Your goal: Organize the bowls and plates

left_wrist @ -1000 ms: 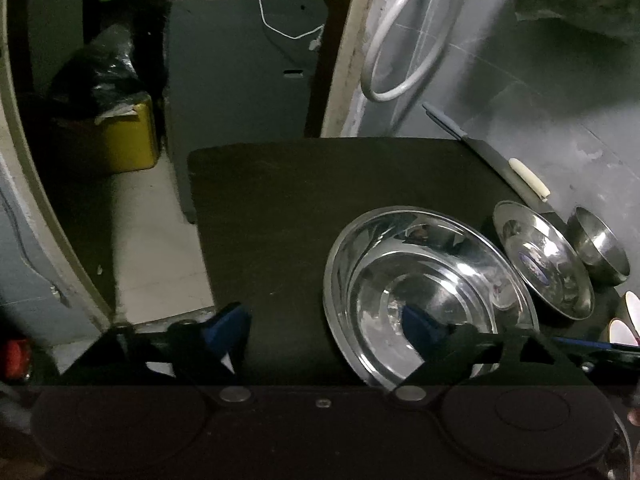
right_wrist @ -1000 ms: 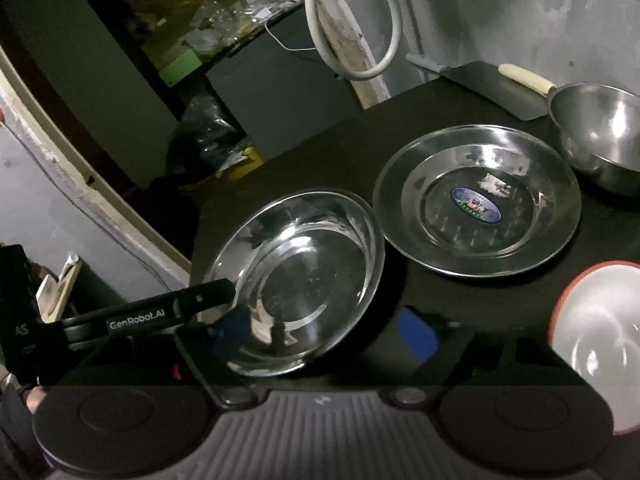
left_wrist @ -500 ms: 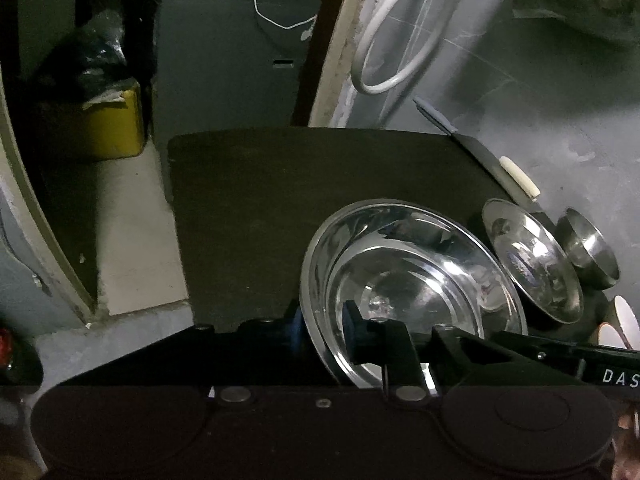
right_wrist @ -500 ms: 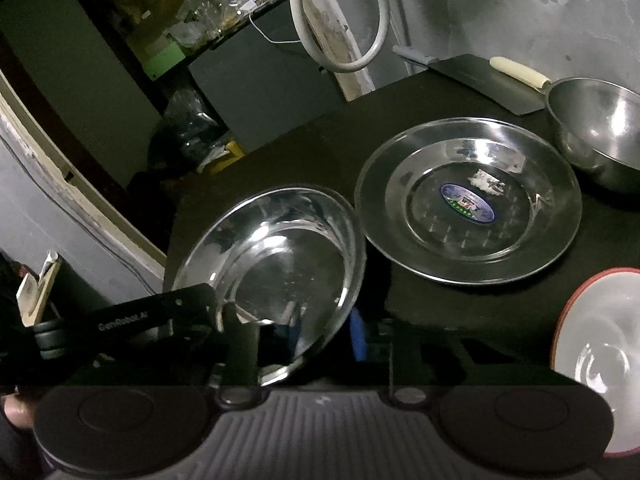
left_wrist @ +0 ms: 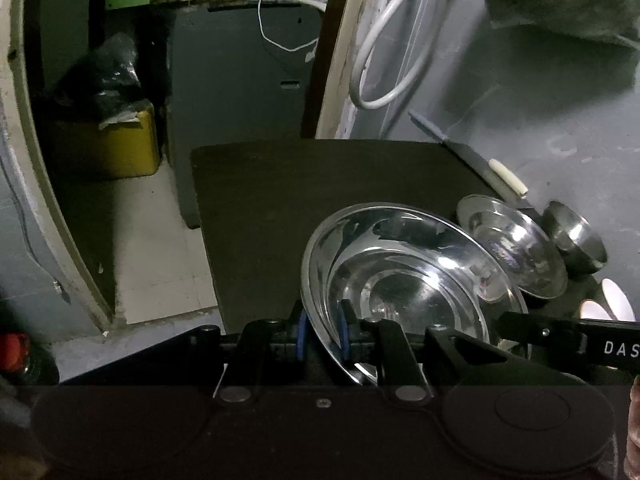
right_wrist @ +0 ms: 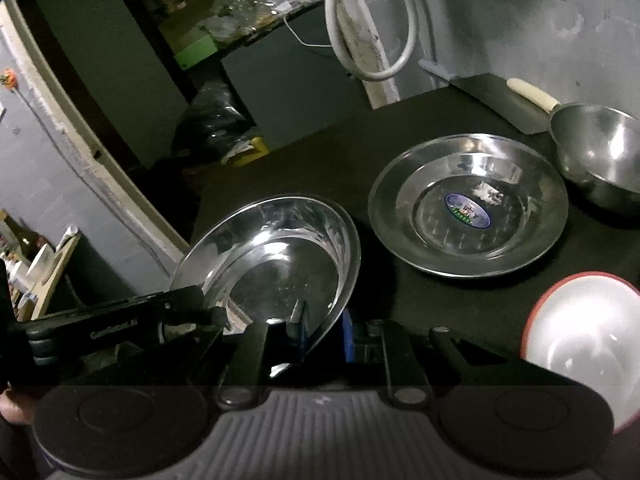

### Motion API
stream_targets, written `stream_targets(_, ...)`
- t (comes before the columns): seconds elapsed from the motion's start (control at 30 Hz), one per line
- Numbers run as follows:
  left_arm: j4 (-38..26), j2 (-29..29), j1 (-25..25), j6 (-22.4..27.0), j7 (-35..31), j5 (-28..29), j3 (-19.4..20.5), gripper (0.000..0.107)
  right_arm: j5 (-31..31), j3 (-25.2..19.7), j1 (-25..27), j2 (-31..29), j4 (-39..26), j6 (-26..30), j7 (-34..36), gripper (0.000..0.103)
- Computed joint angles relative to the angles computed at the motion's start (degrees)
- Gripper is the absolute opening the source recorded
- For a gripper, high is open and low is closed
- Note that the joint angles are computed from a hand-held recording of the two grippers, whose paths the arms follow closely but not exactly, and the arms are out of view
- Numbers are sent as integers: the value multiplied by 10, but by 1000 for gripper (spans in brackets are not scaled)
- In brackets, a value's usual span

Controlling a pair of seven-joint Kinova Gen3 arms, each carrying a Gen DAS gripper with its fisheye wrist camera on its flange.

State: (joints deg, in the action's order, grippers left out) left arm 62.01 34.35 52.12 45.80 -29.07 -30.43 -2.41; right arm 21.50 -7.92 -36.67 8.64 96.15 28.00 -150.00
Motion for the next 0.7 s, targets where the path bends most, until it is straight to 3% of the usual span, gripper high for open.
stream_targets(0.33,-10,-11,68,47,72,-52,-7,18,-36,-35,40,-87,71,-22,59,20)
stream_targets(0.7,-53,5,128,126,95,-77,14,20,-106,-84,92,-177,130,15,123,20)
